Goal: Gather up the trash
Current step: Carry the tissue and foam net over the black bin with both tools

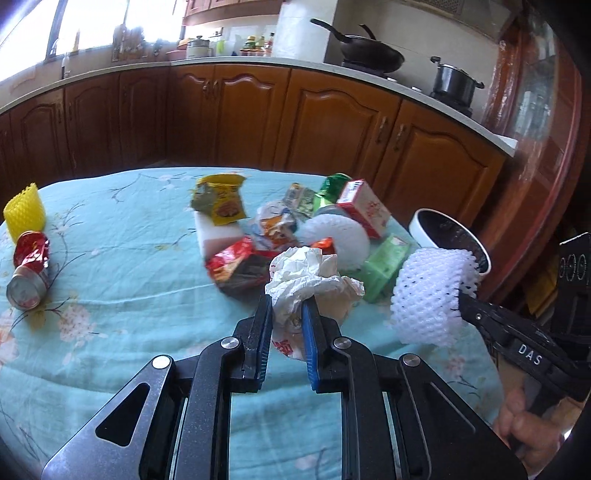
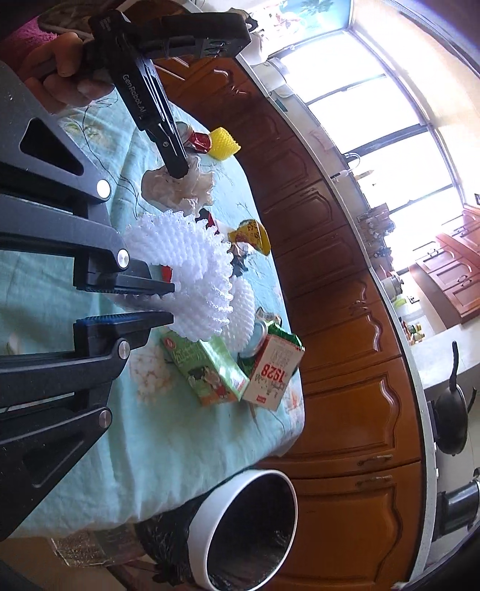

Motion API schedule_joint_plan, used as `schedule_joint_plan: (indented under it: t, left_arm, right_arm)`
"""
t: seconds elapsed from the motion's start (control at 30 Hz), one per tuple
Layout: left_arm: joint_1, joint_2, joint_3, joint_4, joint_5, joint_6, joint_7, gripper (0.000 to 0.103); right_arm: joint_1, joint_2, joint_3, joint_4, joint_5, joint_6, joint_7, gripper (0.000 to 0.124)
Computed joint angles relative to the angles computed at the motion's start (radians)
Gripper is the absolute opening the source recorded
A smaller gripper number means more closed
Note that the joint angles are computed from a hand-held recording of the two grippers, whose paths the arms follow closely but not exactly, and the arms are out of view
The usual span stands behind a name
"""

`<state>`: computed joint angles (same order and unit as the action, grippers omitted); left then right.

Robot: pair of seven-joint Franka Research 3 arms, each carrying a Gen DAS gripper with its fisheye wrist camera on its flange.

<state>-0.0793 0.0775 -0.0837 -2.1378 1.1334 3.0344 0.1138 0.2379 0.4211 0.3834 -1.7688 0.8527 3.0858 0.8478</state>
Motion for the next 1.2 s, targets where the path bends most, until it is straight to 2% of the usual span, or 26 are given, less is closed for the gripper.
schedule_joint_plan:
  t: [0.17, 0.3, 0.4, 0.57, 0.97, 1.1, 1.2]
  left_arm:
    - [-0.024, 0.089, -0.043, 0.087, -0.206, 0.022, 0.22, 0.015]
    - [-0.013, 0.157, -0.108, 0.155, -0.415, 0.021, 0.432, 0.015]
    - [-0.043, 0.206, -0.113, 0.224, -0.476, 0.003, 0.513, 0.015]
    - [-0.08, 0.29, -0.126, 0.343, -0.582, -0.031, 0.657, 0.015]
    - [-0.197, 0.537, -0.093, 0.735, -0.758, -0.194, 0.88, 0.015]
    - [-0.228, 0.647, -0.088, 0.923, -0.794, -0.274, 0.935, 0.015]
    - [-0.258, 0.755, -0.075, 1.11, -0.817, -0.365, 0.967, 0.015]
  right_arm:
    - [-0.048, -0.031, 0.001, -0.043, 0.048, 0.042, -0.003, 0.009]
    - [-0.073, -0.052, -0.016, -0.066, 0.06, 0.068, 0.017, 0.009]
    - [-0.09, -0.059, -0.032, -0.071, 0.054, 0.081, 0.044, 0.009]
    - [-0.079, -0.054, -0.1, -0.064, -0.017, 0.086, 0.146, 0.009]
    - [-0.054, 0.041, -0.235, 0.077, -0.253, 0.024, 0.392, 0.009]
    - [-0.054, 0.084, -0.261, 0.144, -0.315, -0.024, 0.453, 0.009]
    - [-0.067, 0.121, -0.265, 0.204, -0.344, -0.074, 0.484, 0.009]
